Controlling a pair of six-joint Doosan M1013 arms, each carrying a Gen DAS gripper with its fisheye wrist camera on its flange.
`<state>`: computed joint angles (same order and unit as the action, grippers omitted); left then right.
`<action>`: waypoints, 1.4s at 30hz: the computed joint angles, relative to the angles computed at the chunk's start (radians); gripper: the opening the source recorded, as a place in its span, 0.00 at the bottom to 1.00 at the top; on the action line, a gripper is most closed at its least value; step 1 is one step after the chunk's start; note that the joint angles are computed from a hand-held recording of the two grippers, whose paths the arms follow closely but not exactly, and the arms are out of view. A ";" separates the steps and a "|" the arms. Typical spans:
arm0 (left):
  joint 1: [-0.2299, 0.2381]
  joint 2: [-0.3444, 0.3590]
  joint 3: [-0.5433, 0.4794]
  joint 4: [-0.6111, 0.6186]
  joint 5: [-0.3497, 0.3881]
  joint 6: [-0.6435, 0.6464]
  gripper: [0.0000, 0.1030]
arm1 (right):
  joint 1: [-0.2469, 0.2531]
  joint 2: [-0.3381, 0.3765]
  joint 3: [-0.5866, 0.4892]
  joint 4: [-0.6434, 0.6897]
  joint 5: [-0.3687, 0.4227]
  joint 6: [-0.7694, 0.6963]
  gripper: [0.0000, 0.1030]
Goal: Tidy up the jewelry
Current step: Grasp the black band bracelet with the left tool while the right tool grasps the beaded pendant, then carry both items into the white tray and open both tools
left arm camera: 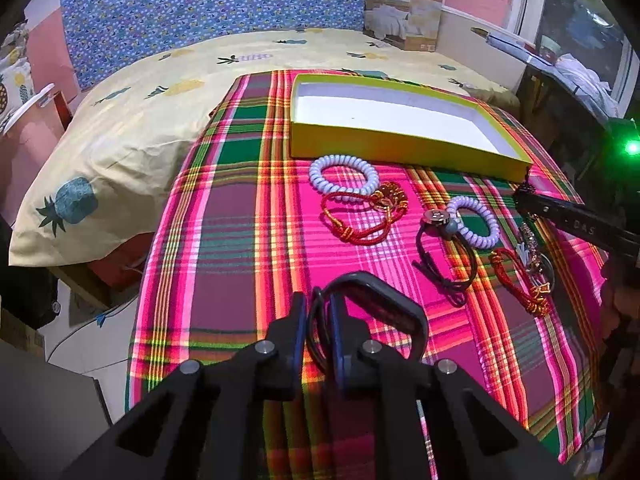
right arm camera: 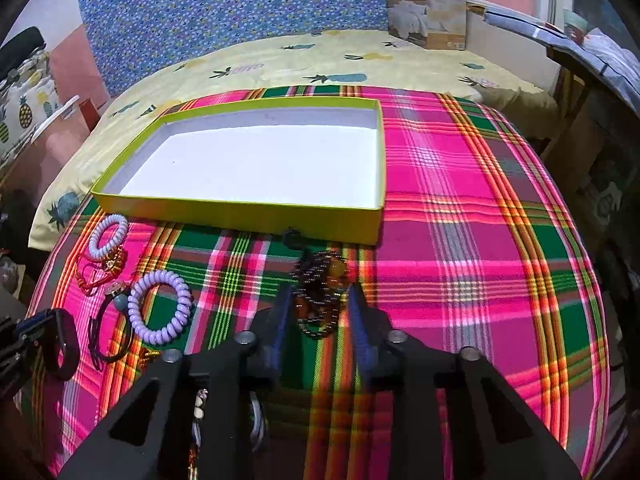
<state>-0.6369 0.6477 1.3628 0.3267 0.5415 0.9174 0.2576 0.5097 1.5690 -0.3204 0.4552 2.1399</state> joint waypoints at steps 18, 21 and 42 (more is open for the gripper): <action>0.008 -0.023 0.010 -0.095 -0.041 0.113 0.10 | 0.010 -0.045 0.047 -0.007 -0.054 -0.004 0.08; 0.010 -0.026 -0.001 -0.100 -0.039 0.129 0.10 | 0.015 -0.059 0.053 0.008 -0.071 -0.018 0.08; 0.053 0.188 -0.420 -0.124 0.116 0.257 0.10 | -0.040 0.050 -0.151 0.181 -0.023 -0.236 0.08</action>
<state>-0.5836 0.8352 0.9432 0.2026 0.6576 1.1746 0.2181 0.5597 1.4176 -0.1398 0.4322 1.9038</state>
